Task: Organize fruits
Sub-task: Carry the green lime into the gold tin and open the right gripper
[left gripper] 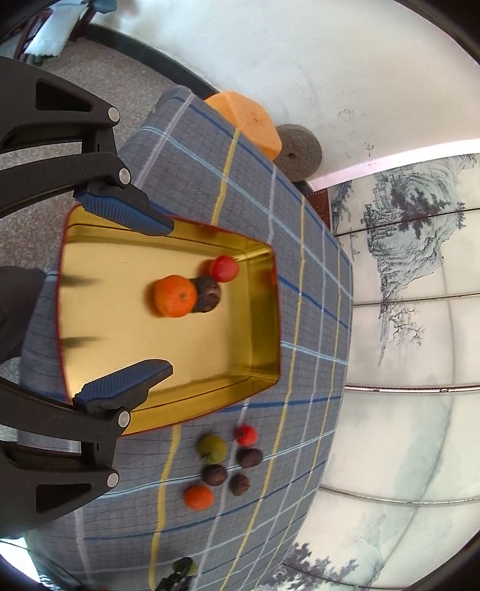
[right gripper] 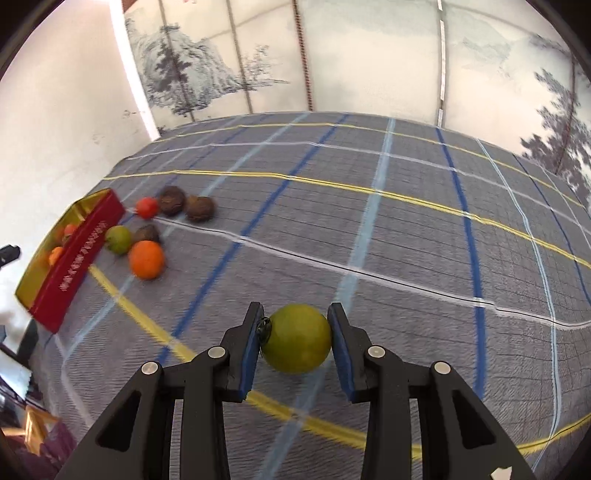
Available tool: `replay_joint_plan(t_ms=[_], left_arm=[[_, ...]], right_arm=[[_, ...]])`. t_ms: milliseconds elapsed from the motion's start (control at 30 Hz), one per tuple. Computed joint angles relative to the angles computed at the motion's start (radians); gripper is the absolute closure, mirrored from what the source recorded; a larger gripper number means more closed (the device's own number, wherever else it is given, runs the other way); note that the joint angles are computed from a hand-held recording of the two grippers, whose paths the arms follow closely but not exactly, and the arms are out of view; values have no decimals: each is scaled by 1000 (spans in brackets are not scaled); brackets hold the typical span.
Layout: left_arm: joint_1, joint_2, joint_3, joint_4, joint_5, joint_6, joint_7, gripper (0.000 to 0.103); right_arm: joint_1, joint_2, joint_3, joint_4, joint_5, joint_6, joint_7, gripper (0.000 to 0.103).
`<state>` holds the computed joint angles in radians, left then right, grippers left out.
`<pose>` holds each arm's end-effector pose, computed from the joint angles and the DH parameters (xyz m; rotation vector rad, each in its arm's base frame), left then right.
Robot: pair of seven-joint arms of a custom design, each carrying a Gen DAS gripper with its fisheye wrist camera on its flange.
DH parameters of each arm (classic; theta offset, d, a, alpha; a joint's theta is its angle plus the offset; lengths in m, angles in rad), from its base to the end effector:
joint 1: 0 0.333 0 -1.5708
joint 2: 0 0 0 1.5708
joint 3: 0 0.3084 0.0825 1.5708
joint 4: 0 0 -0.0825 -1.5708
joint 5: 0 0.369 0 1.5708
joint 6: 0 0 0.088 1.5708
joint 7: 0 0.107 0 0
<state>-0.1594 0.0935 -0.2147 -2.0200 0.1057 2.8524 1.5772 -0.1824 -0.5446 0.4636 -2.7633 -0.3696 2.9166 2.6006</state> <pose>0.5635 -0.2233 0.4937 -1.3545 2.1863 -0.7873 0.3742 0.1309 0.4271 -1.4066 2.1072 -0.6729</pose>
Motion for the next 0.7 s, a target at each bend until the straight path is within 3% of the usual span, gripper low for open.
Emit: replay_joint_plan(t_ms=[167,367,567,633,700], left_arm=[[5,-47,8,-75,4,50,-1,33],[15,-101,31,-160,30,105,-35,32],[42,-147,55,-229,117,127,-112,31],[57,-163,62,-252,156,132,-142,31],[71,-181,70,-277,183,139,-161,31]], right_arm=[[16,31,40,75,-20,29,3,69],[65,167,64,236,-38,115,-54,69],[257,408,-28,446,37,205,-208,69],[360,498,-84,529,139,201,-331,69],[409,566,-101,599,227,181,-435,69]])
